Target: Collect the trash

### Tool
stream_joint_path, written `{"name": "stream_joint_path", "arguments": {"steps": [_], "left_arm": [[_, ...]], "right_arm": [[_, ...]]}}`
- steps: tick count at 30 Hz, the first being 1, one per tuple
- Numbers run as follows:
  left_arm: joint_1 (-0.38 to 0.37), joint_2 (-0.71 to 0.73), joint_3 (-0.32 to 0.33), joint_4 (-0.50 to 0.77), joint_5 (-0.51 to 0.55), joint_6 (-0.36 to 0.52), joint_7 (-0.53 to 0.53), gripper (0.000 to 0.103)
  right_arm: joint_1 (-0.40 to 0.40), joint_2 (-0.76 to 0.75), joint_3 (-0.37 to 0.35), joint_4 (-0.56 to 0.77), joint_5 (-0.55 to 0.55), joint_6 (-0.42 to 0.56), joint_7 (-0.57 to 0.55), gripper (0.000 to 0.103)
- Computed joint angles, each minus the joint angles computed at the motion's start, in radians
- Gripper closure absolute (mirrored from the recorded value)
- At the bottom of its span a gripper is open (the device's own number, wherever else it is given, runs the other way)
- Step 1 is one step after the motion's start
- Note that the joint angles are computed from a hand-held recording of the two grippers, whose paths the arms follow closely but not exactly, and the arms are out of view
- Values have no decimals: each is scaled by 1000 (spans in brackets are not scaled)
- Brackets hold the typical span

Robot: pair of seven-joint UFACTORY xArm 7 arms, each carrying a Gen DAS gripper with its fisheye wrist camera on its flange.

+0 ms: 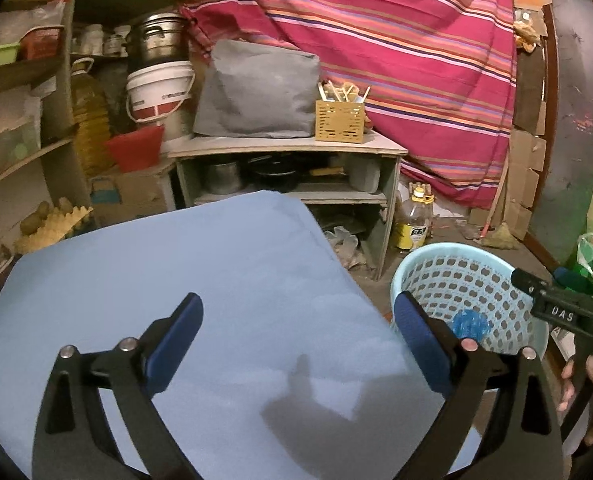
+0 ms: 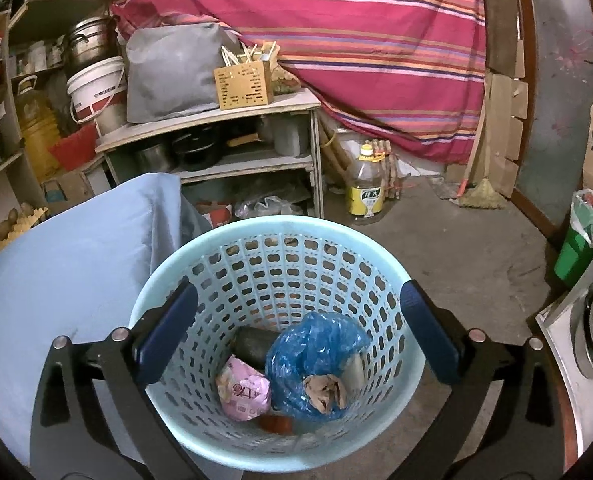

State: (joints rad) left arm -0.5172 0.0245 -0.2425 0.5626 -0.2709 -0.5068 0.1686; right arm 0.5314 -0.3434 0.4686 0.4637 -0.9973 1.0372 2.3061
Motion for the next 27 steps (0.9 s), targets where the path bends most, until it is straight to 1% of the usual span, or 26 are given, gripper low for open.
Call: {"name": "stream_joint_path", "arguments": {"steps": [1,4,6,7,8,10,13,15,16,18,19,21,24,25,27], "left_arm": [[1,-14,1,-19,-9,-5,5,8],[0,-52,-16,-69,-105,-43,80,8],[9,-89,-26,-120,-137,-67,105,7],[13,-100,-37,-132,-160,-73,117,6],[17,-123,-42,-168,-173,-92,113,6],[28,-155,-45,-214,-159,-112,88,5],[51,-216,-46,-302,-119,-145,48,5],[65,-263,-36,-372,-73,-166,13,5],[75,-276,-41,-391,-65,-171,5,5],[89,-326,-23,-453,-14,-176,-31,5],[97,-344,-18,-472,8,-175,-48,5],[104,-394,39,-533,102,-180,-100,5],[133,-452,85,-597,187,-176,-141,5],[150,-470,75,-618,190,-181,-145,5],[192,-487,69,-661,207,-213,-141,5]], "right_arm": [[4,11,10,13,8,16,3,5],[30,49,48,56,22,88,40,4],[53,79,54,83,21,119,51,4],[69,113,69,112,18,154,67,4],[85,133,70,128,15,171,80,4],[121,178,74,168,10,199,108,4],[180,266,83,246,-18,261,140,4],[218,325,79,300,-38,294,143,4],[241,366,79,338,-46,320,143,4],[286,443,72,409,-66,359,144,4],[306,467,64,432,-76,367,140,4],[349,527,48,490,-101,391,121,4],[421,618,20,586,-136,450,90,4],[449,657,8,629,-144,482,81,4],[490,702,-17,682,-156,506,63,4]]}}
